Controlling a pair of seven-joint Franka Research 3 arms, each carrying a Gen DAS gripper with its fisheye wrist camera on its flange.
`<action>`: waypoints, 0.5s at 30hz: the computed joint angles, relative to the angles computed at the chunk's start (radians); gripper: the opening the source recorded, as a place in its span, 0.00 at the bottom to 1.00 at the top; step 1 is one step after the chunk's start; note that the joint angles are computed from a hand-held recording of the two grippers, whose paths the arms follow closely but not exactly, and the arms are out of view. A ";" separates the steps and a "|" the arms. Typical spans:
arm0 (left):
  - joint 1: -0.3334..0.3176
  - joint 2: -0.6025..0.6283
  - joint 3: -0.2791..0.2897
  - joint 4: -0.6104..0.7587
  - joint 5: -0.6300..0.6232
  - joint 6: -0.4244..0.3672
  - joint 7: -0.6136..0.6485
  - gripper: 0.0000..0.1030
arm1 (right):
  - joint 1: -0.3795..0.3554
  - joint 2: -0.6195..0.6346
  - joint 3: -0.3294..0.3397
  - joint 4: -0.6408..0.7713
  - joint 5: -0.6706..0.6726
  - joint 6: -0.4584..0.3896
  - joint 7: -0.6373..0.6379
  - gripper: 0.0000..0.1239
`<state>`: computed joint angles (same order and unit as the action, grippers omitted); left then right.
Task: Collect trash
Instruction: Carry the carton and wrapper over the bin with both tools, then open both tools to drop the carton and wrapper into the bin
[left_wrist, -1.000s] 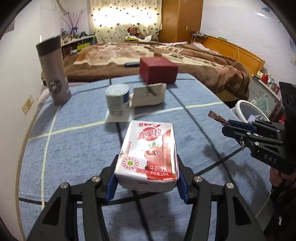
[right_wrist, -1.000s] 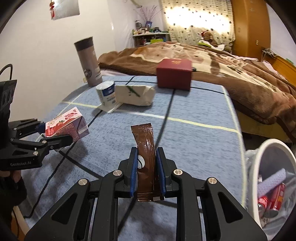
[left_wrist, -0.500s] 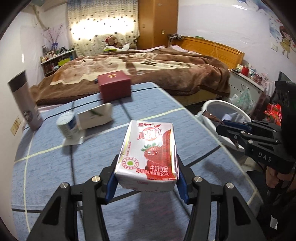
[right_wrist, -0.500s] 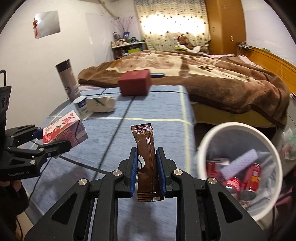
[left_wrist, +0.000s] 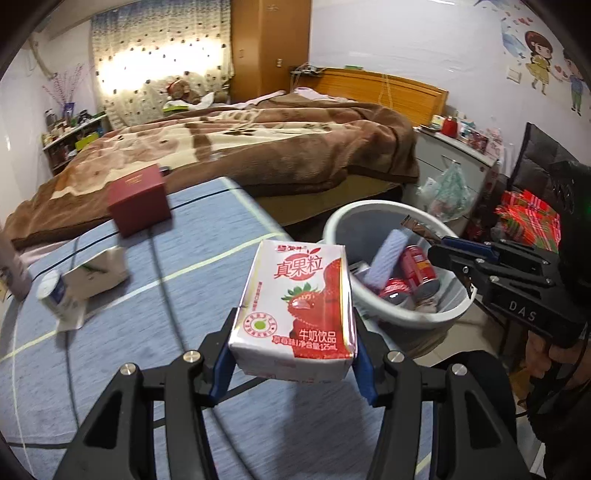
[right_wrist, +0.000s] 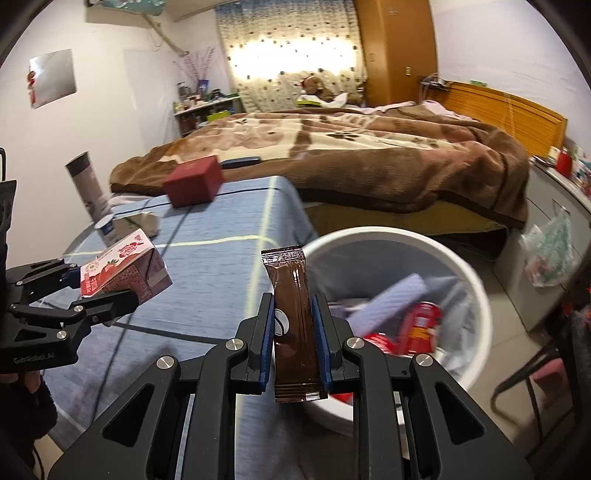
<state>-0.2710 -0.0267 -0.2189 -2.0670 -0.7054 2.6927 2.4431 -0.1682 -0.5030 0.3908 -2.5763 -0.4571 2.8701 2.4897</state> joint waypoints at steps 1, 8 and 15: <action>-0.005 0.005 -0.005 0.005 0.000 0.001 -0.002 0.54 | -0.002 -0.010 -0.003 -0.006 0.000 -0.008 0.001 0.17; -0.032 0.064 -0.051 0.068 0.024 -0.013 -0.053 0.55 | -0.019 -0.044 -0.031 -0.034 0.001 -0.070 -0.002 0.17; -0.035 0.159 -0.108 0.150 0.104 -0.028 -0.162 0.54 | -0.020 -0.048 -0.078 -0.070 0.023 -0.065 -0.011 0.17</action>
<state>-0.3058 0.1325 -0.3267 -1.9169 -0.6013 2.6649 2.2806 -0.1883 -0.5509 0.3133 -2.6465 -0.4336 2.8052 2.4788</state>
